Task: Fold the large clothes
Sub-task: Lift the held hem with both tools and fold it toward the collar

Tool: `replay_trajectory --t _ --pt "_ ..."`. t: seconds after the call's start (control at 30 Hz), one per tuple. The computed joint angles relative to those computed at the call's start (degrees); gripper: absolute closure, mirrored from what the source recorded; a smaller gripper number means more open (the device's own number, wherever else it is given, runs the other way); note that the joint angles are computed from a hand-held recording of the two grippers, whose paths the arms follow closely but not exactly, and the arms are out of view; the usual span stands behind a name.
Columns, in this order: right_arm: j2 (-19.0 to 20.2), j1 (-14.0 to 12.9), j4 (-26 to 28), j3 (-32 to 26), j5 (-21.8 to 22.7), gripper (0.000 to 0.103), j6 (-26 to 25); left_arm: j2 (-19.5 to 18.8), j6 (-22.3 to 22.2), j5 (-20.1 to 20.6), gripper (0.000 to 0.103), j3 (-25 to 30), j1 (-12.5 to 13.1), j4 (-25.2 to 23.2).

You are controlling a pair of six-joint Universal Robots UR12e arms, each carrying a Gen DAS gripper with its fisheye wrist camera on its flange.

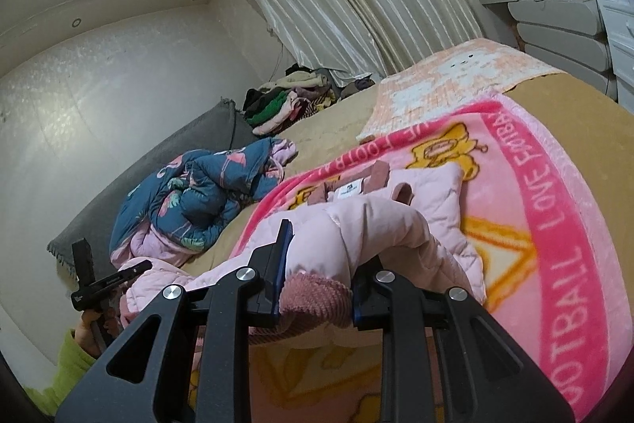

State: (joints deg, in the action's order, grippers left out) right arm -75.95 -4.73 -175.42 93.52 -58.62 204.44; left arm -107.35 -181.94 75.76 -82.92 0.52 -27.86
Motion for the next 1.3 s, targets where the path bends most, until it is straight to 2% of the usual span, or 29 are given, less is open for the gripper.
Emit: replay_trajectory --t 0.53,0.9,1.3 --pt "3.9 0.31 -0.28 -5.72 -3.05 0.081 2.12 -4.38 0.03 2.86 0.091 6.3 -0.8 -0.12" --pt "7.6 0.56 2.56 -11.01 -5.28 0.081 3.67 -8.23 -0.49 2.76 0.088 11.38 -0.79 -1.49" --pt "10.7 1.03 5.75 -14.89 -7.08 0.081 5.21 -10.62 -0.46 2.59 0.087 13.41 -0.45 -2.59"
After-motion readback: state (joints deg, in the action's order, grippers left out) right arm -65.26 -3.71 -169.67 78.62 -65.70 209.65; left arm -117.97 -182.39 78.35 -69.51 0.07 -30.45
